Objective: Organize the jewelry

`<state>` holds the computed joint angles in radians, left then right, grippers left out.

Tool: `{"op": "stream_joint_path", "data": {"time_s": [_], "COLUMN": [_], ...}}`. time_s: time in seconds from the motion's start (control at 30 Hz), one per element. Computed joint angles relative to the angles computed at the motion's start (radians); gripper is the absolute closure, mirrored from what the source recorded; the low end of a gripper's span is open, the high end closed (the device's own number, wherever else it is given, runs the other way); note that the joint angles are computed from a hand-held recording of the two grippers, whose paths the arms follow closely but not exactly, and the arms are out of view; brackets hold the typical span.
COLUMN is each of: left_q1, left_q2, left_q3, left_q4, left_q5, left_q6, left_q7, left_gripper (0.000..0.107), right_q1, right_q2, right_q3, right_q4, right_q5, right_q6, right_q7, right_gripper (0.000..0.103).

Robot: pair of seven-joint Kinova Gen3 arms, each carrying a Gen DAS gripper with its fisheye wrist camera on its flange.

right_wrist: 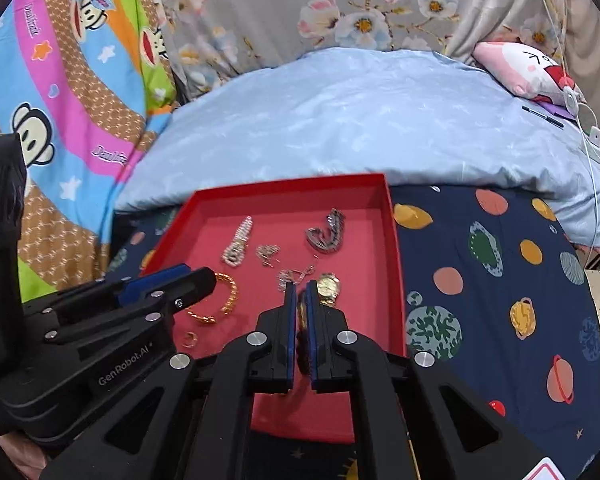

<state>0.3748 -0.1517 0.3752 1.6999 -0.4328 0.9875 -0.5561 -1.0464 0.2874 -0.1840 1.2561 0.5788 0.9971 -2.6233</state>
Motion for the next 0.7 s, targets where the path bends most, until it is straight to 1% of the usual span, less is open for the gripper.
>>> {"op": "stream_joint_path", "data": {"time_s": [0.03, 0.07, 0.13, 0.23, 0.27, 0.33, 0.43, 0.47, 0.5, 0.53, 0.57, 0.63, 0.7], "left_q1": [-0.001, 0.001, 0.012, 0.031, 0.033, 0.036, 0.024, 0.019, 0.014, 0.008, 0.004, -0.013, -0.037], "left_q2": [0.01, 0.021, 0.029, 0.011, 0.001, -0.023, -0.067, -0.082, -0.098, -0.11, -0.131, -0.156, -0.172], "left_q3": [0.008, 0.019, 0.037, 0.036, 0.049, 0.058, 0.092, 0.11, 0.125, 0.135, 0.146, 0.17, 0.218], "left_q4": [-0.004, -0.012, -0.014, -0.009, -0.009, 0.0, 0.02, 0.027, 0.035, 0.04, 0.052, 0.067, 0.078], "left_q5": [-0.012, -0.032, -0.088, -0.119, -0.136, -0.149, -0.155, -0.157, -0.153, -0.142, -0.124, -0.098, -0.079], "left_q6": [0.012, 0.03, 0.064, 0.103, 0.134, 0.167, 0.235, 0.262, 0.285, 0.3, 0.315, 0.335, 0.366], "left_q7": [0.007, 0.024, 0.083, 0.118, 0.14, 0.16, 0.2, 0.216, 0.23, 0.238, 0.25, 0.264, 0.296], "left_gripper": [0.074, 0.06, 0.048, 0.047, 0.047, 0.047, 0.046, 0.046, 0.046, 0.046, 0.046, 0.046, 0.046], "right_q1": [-0.011, -0.024, -0.03, -0.03, -0.032, -0.031, -0.043, -0.047, -0.051, -0.063, -0.07, -0.09, -0.101], "right_q2": [0.004, 0.003, -0.011, -0.044, -0.055, -0.077, -0.105, -0.112, -0.118, -0.124, -0.126, -0.129, -0.134], "right_q3": [0.006, 0.012, 0.013, 0.0, -0.007, -0.024, -0.055, -0.066, -0.077, -0.09, -0.101, -0.125, -0.143], "right_q4": [0.002, 0.007, 0.031, 0.068, 0.077, 0.097, 0.128, 0.136, 0.144, 0.154, 0.159, 0.171, 0.185], "right_q5": [0.019, 0.041, 0.064, 0.087, 0.098, 0.114, 0.148, 0.158, 0.166, 0.178, 0.189, 0.205, 0.199], "right_q6": [0.015, 0.028, 0.024, 0.018, 0.025, 0.034, 0.068, 0.084, 0.099, 0.126, 0.144, 0.186, 0.203], "right_q7": [-0.013, -0.029, -0.059, -0.102, -0.119, -0.146, -0.2, -0.217, -0.234, -0.256, -0.274, -0.309, -0.335], "right_gripper": [0.091, 0.087, 0.083, 0.08, 0.078, 0.072, 0.069, 0.064, 0.061, 0.056, 0.053, 0.053, 0.052]}}
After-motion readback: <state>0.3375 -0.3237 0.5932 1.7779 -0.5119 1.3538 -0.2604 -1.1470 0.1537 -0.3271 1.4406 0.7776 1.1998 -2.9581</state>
